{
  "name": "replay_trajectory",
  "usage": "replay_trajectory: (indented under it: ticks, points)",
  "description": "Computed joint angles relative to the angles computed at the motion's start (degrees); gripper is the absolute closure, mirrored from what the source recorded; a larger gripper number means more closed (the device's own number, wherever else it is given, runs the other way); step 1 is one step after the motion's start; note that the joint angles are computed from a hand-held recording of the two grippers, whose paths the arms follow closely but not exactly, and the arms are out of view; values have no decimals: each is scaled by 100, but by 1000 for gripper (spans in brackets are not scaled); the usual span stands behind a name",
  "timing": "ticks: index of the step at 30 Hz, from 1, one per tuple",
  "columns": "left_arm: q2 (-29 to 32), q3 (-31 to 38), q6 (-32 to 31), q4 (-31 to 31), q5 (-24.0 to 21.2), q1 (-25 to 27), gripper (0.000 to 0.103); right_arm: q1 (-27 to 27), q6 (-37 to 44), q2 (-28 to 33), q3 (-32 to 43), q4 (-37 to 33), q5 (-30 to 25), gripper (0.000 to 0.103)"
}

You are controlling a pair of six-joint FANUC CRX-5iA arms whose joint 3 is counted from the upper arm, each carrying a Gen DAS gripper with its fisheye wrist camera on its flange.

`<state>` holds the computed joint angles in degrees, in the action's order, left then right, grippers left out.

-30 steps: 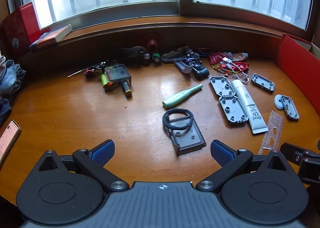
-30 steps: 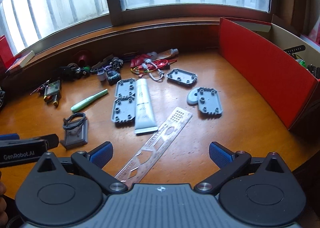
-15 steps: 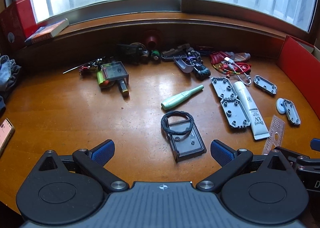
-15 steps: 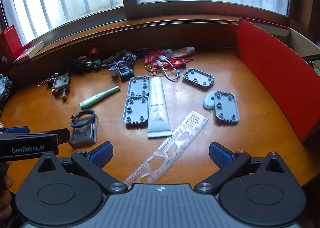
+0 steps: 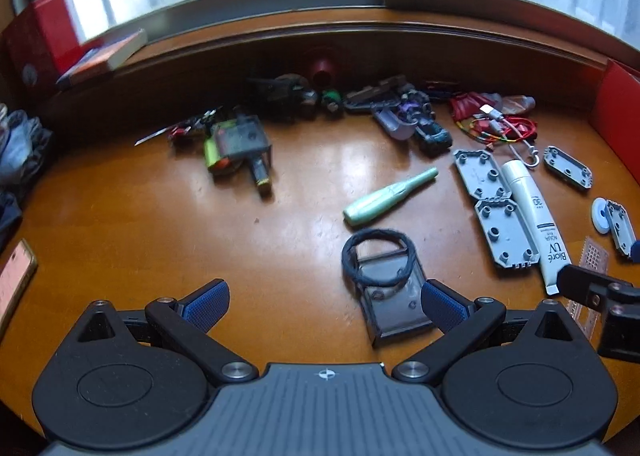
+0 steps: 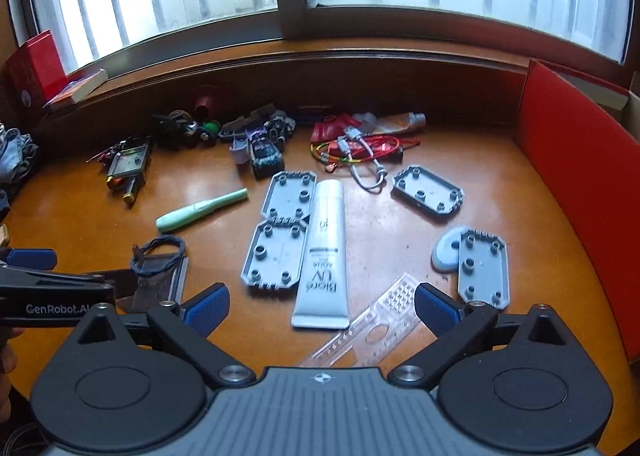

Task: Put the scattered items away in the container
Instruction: 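Move left tool to the mint-green toothbrush while right tool approaches the white Biore UV tube, then close right tool on the Biore tube while left tool closes on the green toothbrush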

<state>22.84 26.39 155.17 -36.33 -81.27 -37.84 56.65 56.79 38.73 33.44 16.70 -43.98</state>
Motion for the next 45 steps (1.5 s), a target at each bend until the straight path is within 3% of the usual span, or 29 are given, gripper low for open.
replay_trajectory:
  ticks: [11, 18, 22, 29, 39, 45]
  points:
    - [-75, -234, -1029, 433, 858, 474, 6, 6, -476, 587, 858, 351, -715, 10]
    - [-183, -503, -1524, 477, 1403, 554, 25, -26, -369, 913, 1427, 195, -1023, 35]
    - [-242, -618, -1813, 402, 1678, 559, 26, -50, -102, 1155, 1926, -79, -1314, 49]
    - [-223, -742, -2190, 643, 1993, 767, 41, -37, 221, 1570, 2650, -297, -1691, 67]
    - [-264, -981, -2790, 935, 2654, 1025, 43, -42, 121, 2077, 3450, -109, -2045, 67]
    - [-247, -1106, -3136, 1292, 2938, 1225, 38, -83, 289, 2788, 4734, -130, -2554, 65]
